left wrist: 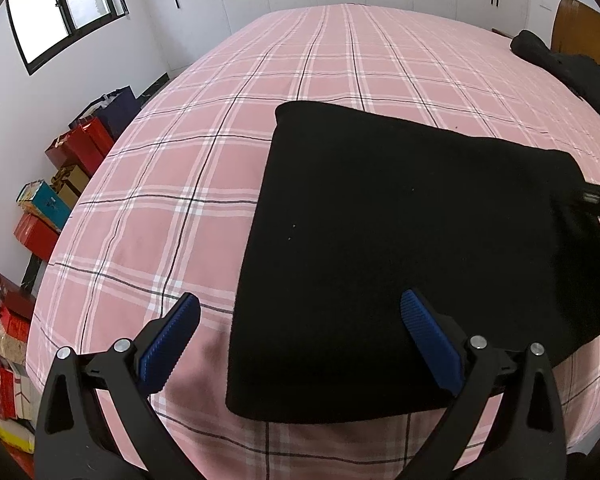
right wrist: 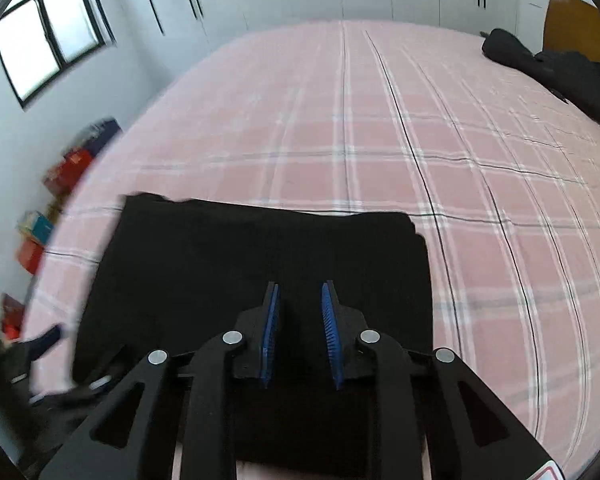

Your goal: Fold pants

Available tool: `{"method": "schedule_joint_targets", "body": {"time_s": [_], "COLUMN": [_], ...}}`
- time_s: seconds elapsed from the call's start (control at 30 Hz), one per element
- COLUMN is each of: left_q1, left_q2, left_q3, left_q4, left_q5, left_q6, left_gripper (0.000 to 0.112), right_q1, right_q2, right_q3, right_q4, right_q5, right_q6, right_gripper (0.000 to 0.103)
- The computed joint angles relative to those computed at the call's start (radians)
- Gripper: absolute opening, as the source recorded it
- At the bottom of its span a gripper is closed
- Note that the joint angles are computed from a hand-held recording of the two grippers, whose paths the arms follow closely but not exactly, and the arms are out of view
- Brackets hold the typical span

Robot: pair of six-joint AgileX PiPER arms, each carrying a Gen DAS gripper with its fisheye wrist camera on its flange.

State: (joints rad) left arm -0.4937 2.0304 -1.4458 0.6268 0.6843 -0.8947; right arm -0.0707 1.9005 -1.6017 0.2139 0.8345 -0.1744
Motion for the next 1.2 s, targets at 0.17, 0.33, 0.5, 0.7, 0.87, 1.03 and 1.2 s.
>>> {"method": "schedule_joint_targets", "body": {"time_s": [0.17, 0.33, 0.5, 0.7, 0.87, 1.03, 1.2], "left_q1": [0.005, 0.01, 0.015, 0.019, -0.002, -0.007, -0.007], "left_q2": [0.003, -0.005, -0.049, -0.081, -0.088, -0.082, -0.076], "left_q3": [-0.004, 0.006, 0.053, 0.09, 0.104, 0.1, 0.095], "left_q4": [-0.019, -0.032, -0.017, -0.028, 0.012, 0.018, 0.004], "left_q5": [-0.011, -0.02, -0.036, -0.043, -0.038, -0.031, -0.031], "left_q6": [0.022, 0.024, -0.004, -0.03, -0.057, -0.051, -0.033], "left_gripper": [0.098, 0.098, 0.098, 0.098, 0.098, 0.098, 0.098], "right_q1": [-0.052, -0.069, -0.152, -0.212, -0.147, -0.082, -0.057], "right_q2": [0.106, -0.128, -0.24, -0.176, -0.184, -0.264, -0.202], "right_q3": [-0.122, 0.155, 0.307, 0.268, 0.315, 0.33, 0.338], "right_q4": [0.012, 0.012, 0.068, 0.195, 0.181, 0.051, -0.044], "right_q5": [0.031, -0.072, -0.019, 0.088, 0.044, -0.022, -0.055], "right_q6": [0.03, 0.034, -0.036, -0.117, -0.105, -0.05, -0.008], "right_gripper": [0.012, 0.014, 0.026, 0.04, 0.037, 0.014, 0.023]}}
